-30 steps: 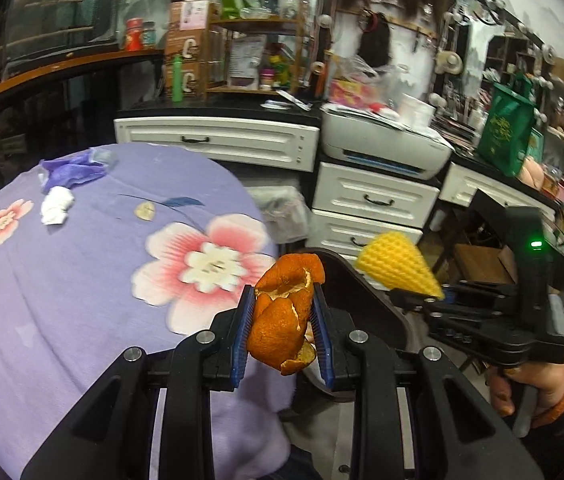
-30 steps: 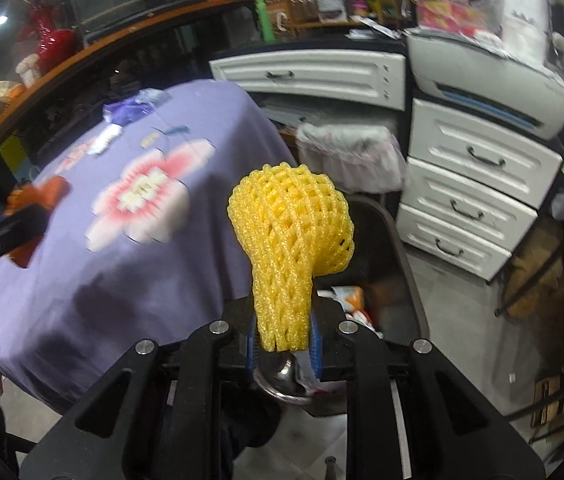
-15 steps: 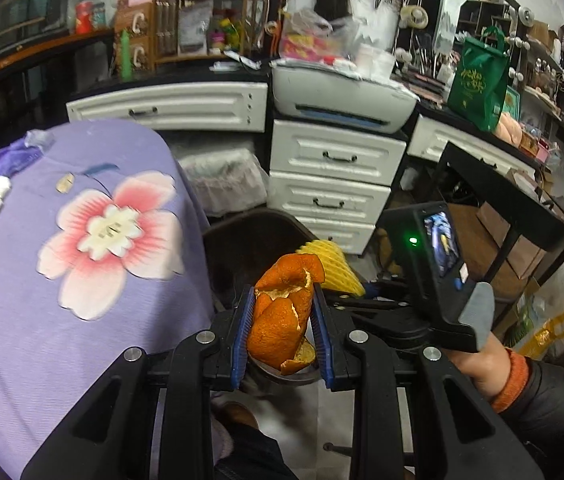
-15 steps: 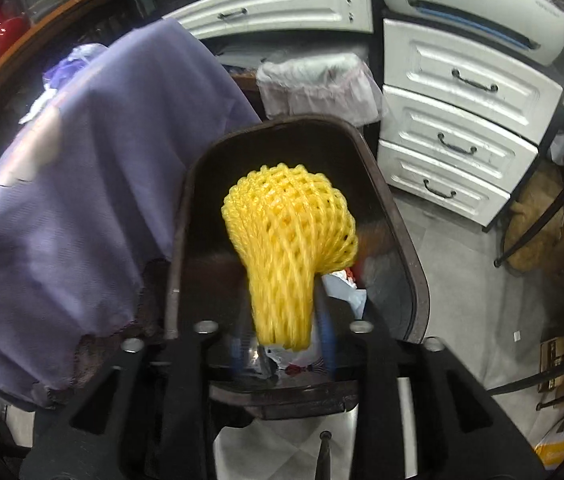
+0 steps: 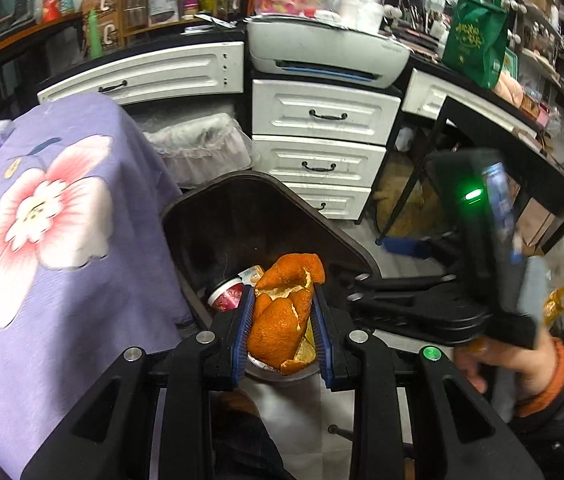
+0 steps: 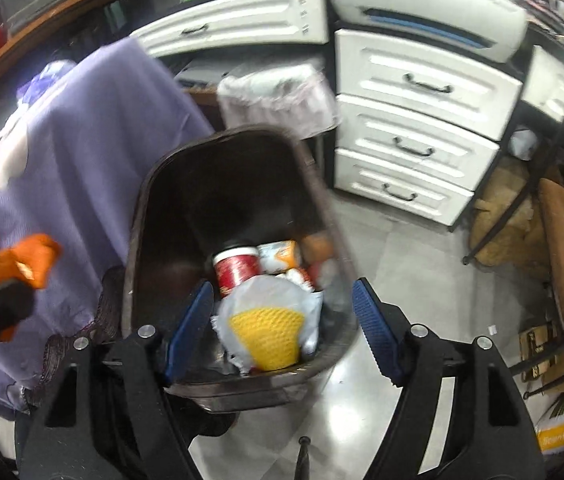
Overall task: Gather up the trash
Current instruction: 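Carry both items to the black bin and open the right gripper to drop the net, then lower the orange peel into the black bin and open the left gripper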
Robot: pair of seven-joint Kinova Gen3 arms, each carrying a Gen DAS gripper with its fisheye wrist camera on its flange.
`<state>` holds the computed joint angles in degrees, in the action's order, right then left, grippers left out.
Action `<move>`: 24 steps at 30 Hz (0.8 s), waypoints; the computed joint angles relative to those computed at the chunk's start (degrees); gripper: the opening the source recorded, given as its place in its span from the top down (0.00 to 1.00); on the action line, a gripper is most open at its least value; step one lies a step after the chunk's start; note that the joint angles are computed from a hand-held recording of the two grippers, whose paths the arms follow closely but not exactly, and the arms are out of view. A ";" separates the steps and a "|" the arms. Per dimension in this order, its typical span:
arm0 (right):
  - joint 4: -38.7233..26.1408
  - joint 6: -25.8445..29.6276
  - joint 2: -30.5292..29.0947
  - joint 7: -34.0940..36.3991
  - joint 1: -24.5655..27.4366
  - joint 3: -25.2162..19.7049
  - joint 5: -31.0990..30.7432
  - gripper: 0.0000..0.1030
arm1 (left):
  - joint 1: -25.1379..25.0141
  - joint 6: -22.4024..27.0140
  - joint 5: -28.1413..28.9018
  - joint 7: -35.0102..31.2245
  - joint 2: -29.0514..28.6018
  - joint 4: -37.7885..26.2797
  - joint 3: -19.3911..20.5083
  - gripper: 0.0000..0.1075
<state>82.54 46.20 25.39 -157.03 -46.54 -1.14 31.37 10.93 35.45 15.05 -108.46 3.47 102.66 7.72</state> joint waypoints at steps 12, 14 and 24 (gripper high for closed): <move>6.37 3.59 -6.18 -14.51 -0.33 -0.09 9.17 0.29 | 4.19 2.86 -8.48 6.07 9.63 -6.92 0.89 0.74; 7.02 3.38 -6.72 -15.87 0.25 -0.71 10.01 0.29 | 4.50 3.39 -9.12 6.92 10.90 -7.98 0.82 0.74; 7.72 2.86 -7.24 -16.98 1.58 -2.76 10.90 0.29 | 5.42 5.07 -11.07 9.84 15.42 -11.27 0.51 0.74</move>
<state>90.26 49.06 18.14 -174.01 -44.96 -3.91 42.27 16.35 40.52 3.98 -98.62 18.90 91.39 8.22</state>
